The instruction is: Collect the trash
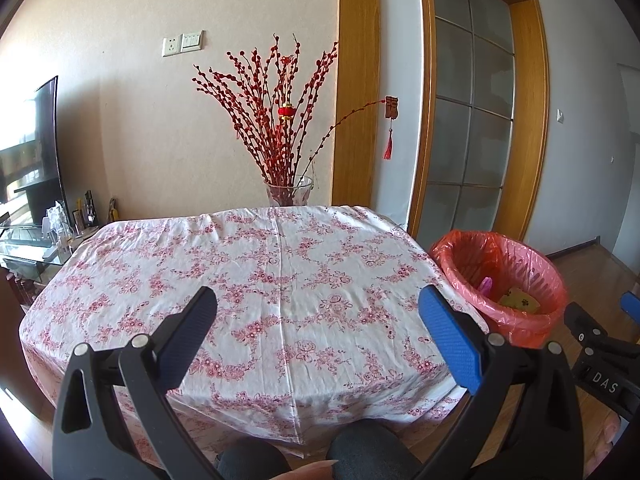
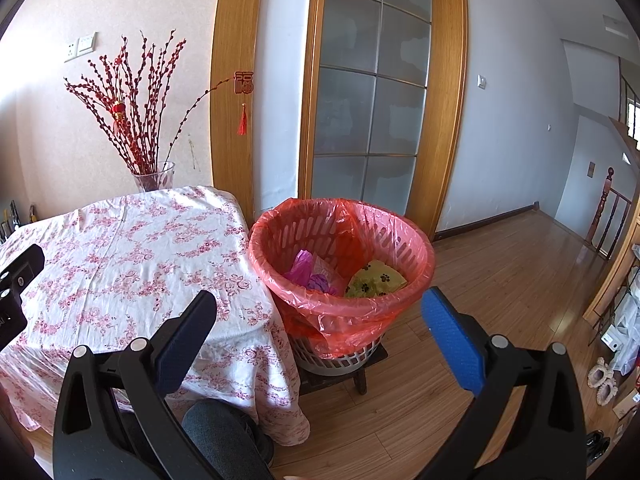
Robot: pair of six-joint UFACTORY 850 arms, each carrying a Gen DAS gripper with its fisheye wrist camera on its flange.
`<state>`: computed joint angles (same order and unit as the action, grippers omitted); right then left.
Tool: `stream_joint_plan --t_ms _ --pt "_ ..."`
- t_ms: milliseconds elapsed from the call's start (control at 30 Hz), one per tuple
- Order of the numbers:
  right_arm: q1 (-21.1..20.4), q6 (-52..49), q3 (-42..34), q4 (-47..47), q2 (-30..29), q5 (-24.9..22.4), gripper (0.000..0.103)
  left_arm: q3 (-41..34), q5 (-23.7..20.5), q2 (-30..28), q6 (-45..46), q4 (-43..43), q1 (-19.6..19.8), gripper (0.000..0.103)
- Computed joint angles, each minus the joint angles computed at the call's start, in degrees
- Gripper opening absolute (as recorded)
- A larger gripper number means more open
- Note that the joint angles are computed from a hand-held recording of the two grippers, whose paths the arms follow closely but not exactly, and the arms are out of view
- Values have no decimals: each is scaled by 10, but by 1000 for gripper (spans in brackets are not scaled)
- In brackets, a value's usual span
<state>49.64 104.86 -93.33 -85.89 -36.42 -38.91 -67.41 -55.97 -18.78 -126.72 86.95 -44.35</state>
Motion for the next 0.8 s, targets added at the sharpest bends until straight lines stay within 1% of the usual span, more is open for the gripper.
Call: stream_joint_plan --t_ms 800 --pt "-1 -4 -7 2 -4 -2 101 -2 8 -3 10 -6 2 99"
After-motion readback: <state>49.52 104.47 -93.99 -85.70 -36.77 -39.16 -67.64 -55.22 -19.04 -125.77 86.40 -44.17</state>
